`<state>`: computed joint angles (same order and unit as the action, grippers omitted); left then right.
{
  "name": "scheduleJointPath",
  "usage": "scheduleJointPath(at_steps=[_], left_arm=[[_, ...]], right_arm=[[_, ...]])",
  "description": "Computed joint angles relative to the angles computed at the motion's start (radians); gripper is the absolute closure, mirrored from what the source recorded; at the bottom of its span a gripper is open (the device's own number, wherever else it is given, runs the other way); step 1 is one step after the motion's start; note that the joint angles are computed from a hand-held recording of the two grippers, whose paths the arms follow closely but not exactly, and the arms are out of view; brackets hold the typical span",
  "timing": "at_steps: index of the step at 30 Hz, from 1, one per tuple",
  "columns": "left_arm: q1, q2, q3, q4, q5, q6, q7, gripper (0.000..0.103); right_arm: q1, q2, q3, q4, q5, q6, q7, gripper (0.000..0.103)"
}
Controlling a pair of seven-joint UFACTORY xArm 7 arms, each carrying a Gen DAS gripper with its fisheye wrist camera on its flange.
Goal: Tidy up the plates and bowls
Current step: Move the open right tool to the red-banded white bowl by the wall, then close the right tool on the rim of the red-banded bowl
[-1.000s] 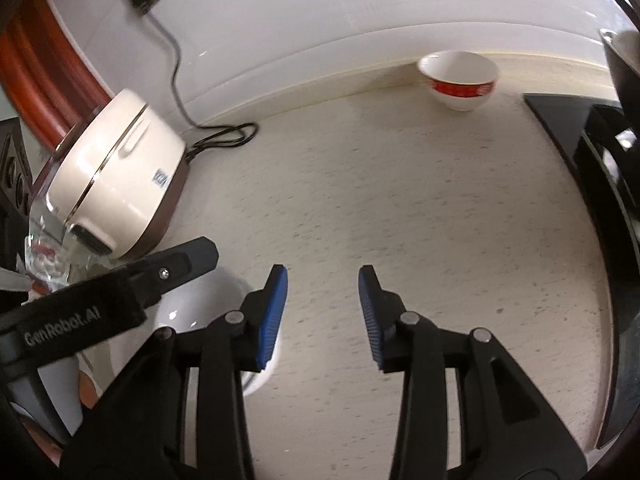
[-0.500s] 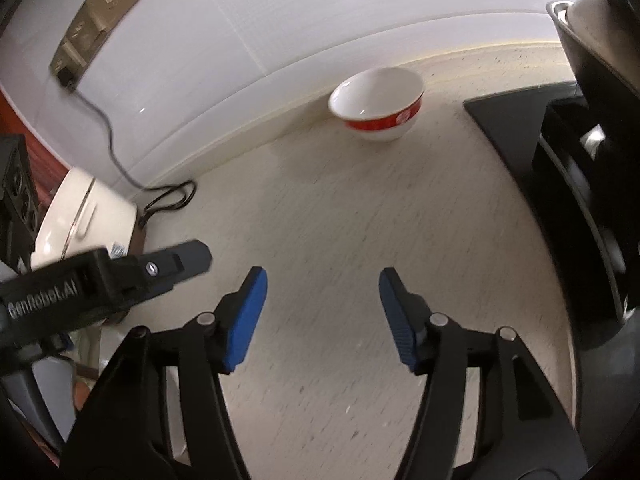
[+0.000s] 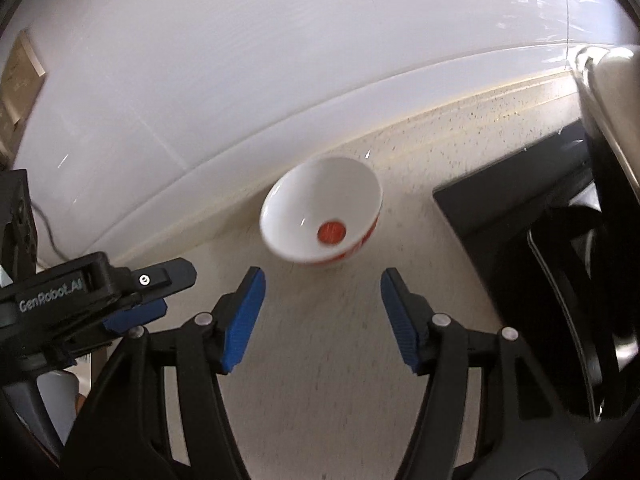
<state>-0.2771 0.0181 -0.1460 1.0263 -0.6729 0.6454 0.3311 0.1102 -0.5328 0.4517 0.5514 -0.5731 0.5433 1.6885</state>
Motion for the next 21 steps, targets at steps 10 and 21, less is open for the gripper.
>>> scheduleJointPath(at_steps=[10, 21], left_arm=[[-0.002, 0.299, -0.054, 0.324, 0.107, 0.09, -0.146, 0.034], [-0.017, 0.455, -0.096, 0.439, 0.213, 0.051, -0.236, 0.035]], right_arm=[[-0.075, 0.128, -0.074, 0.037, -0.084, -0.078, 0.015, 0.04], [-0.056, 0.284, -0.187, 0.061, -0.069, -0.173, -0.032, 0.044]])
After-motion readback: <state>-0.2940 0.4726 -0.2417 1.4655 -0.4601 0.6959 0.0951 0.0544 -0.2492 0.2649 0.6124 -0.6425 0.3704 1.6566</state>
